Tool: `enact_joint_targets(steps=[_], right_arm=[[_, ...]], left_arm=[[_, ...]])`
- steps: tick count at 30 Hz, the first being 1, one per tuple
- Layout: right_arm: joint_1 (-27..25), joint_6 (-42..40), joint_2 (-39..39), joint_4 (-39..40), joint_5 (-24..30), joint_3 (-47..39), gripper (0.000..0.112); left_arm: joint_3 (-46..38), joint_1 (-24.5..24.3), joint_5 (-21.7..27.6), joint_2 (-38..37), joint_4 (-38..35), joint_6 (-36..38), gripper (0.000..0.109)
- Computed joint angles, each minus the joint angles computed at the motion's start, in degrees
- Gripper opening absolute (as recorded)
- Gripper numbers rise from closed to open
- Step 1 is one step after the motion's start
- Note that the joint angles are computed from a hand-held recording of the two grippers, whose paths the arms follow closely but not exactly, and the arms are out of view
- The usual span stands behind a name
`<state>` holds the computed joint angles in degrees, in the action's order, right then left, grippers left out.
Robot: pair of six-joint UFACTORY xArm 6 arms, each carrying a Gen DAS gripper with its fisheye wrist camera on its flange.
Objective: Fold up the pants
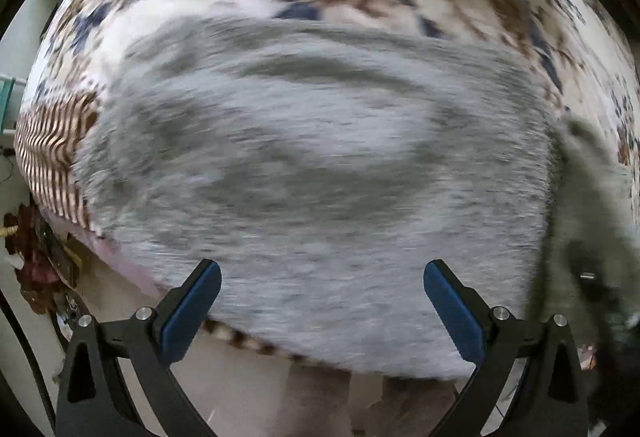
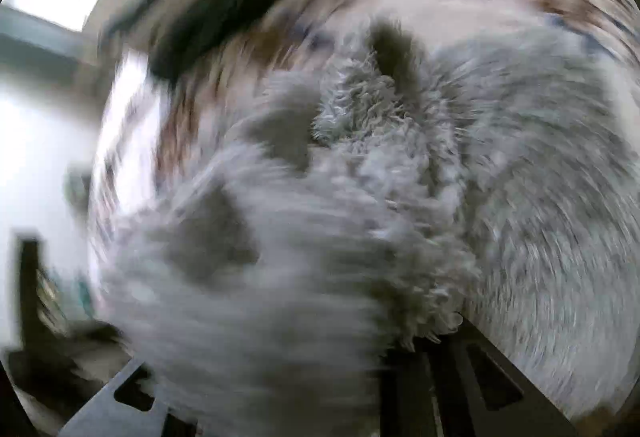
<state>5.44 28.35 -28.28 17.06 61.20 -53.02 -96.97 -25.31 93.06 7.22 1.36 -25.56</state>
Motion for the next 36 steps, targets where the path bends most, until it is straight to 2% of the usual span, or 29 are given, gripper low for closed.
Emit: enact_joint_targets(steps=[1, 2, 3, 5, 6, 8, 10, 14, 17, 20, 22, 23, 25, 26, 28, 29, 30, 33, 36], right_arm=[[1.8, -1.3, 2.7, 0.1, 2.1, -1.6, 0.023], [3.4, -2.0, 5.6, -0.4, 5.5, -4.0, 0.033], [3.7, -3.3, 6.5, 0.9, 6.8, -4.9, 0.055], [2.3, -7.1, 6.8, 6.6, 8.7, -6.3, 0.086], [1.4, -8.5, 6.5, 8.6, 9.7, -6.9, 0.087], [-1.5, -11.1, 5.1, 11.5, 13.1, -8.6, 0.087], [-4.8, -11.2, 2.9, 13.6, 16.6, -9.8, 0.087], [-16.7, -7.7, -2.8, 14.5, 23.2, -9.9, 0.087], [-25.9, -6.1, -5.2, 11.3, 27.3, -8.3, 0.087], [-33.4, -7.6, -5.8, 10.1, 28.9, -5.0, 0.087], [-37.1, -9.7, -4.6, 11.6, 29.1, -3.1, 0.087], [-38.9, -11.3, -3.7, 13.3, 29.0, -1.7, 0.087], [-40.7, -14.7, -1.8, 16.3, 29.1, 0.2, 0.087], [-41.6, -16.6, -0.7, 18.3, 29.4, 1.0, 0.087], [-41.5, -18.8, 0.5, 19.4, 28.5, 1.8, 0.082], [-40.9, -19.6, 1.0, 18.1, 27.5, 1.4, 0.059], [-40.4, -20.0, 1.9, 16.8, 27.9, 0.4, 0.041], [-40.4, -19.3, 3.7, 16.9, 27.6, -2.4, 0.031], [-40.2, -20.0, 5.2, 16.2, 29.5, -6.6, 0.029]], left_arm=[[1.1, 0.9, -0.2, -0.9, -0.2, 0.7, 0.103], [2.0, 2.1, -0.5, -1.7, -0.6, 1.7, 0.103], [2.7, 2.8, -1.1, -2.2, -1.4, 2.5, 0.103], [2.1, 4.5, -1.6, -2.1, -3.5, 3.2, 0.103], [1.7, 5.3, -2.0, -1.7, -4.7, 3.7, 0.103], [-0.7, 6.8, -2.8, -0.2, -8.9, 4.2, 0.103], [-3.0, 6.1, -3.9, 1.2, -12.6, 4.3, 0.103], [-10.4, 2.0, -4.1, 6.7, -15.7, 4.7, 0.103], [-21.2, -1.6, -3.2, 14.8, -15.7, 8.0, 0.103], [-32.9, -6.1, 0.9, 24.6, -10.5, 12.2, 0.103], [-41.2, -7.8, 6.7, 31.4, -8.0, 14.2, 0.102], [-41.7, -8.0, 7.5, 33.0, -8.1, 14.6, 0.092], [-37.9, -7.4, 6.1, 31.9, -10.4, 14.7, 0.031], [-33.1, -6.7, 3.6, 29.5, -13.2, 14.3, 0.025], [-27.0, -6.3, 0.2, 25.5, -13.5, 14.0, 0.016], [-23.1, -5.9, -2.0, 22.4, -13.7, 13.8, 0.014], [-20.5, -5.7, -3.2, 20.1, -13.4, 12.9, 0.013], [-13.2, -4.0, -4.7, 13.2, -14.8, 9.4, 0.013], [-7.2, -2.6, -5.2, 7.1, -16.4, 5.4, 0.013]])
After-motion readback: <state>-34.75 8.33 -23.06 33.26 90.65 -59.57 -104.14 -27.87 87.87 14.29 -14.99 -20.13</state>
